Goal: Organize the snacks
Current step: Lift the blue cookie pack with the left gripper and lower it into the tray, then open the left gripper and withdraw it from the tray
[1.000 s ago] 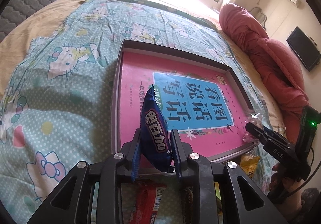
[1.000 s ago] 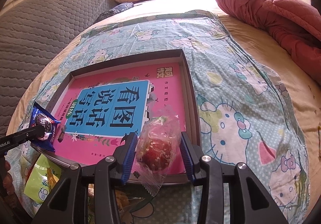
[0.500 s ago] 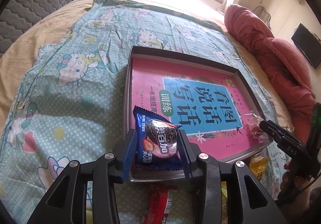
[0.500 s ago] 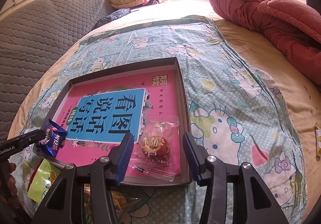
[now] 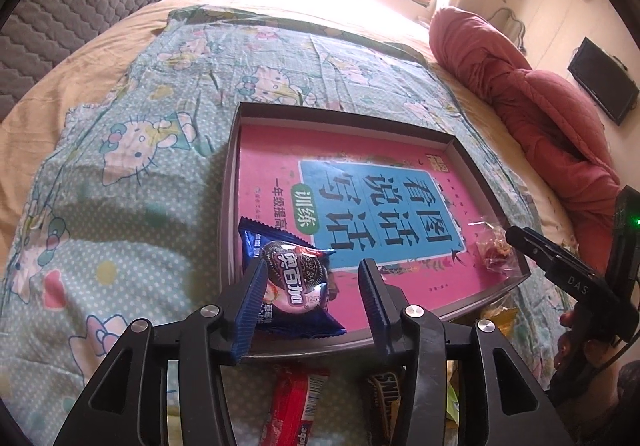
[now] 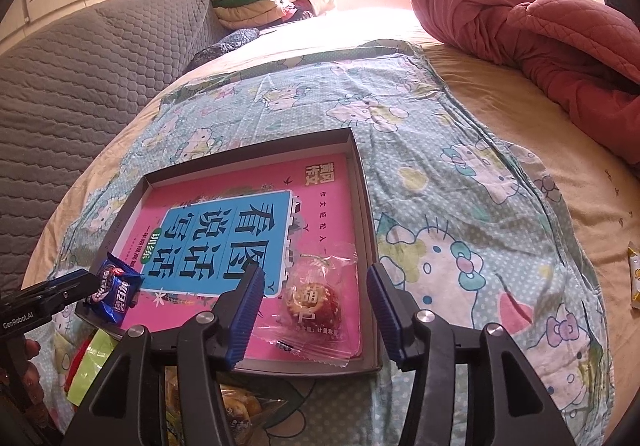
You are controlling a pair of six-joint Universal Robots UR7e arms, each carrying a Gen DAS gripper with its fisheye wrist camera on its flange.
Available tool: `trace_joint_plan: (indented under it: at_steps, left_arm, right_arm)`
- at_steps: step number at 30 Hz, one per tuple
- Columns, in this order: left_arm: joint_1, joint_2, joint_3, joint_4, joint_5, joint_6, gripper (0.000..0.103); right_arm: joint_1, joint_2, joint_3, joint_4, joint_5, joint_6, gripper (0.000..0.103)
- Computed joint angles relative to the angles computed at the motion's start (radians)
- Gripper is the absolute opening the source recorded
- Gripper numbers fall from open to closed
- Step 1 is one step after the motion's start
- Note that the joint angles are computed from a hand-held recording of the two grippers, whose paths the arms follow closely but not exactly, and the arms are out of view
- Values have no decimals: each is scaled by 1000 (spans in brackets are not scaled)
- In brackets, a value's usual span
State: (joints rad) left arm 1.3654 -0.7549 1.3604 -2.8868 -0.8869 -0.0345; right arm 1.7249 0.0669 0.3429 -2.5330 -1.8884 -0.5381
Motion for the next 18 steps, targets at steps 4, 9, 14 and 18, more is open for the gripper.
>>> trace_joint_plan:
  at_steps: [4,9,14,18]
  left_arm:
    - [-12,-13,21,-34,28,4,56]
    - [-25,-23,41,-62,54,15,59]
    - [-44,-33,68,-109,86,53,63]
    - [-57,-44,89,-139,104,70,64]
  right_arm:
    - [-1,-22,38,-20,25,5,55]
    - [-1,-77,142,-99,82,-2,64]
    - [2,-91,168,-124,92,-10,65]
    - [4,-106,200,-163,93,-20,68]
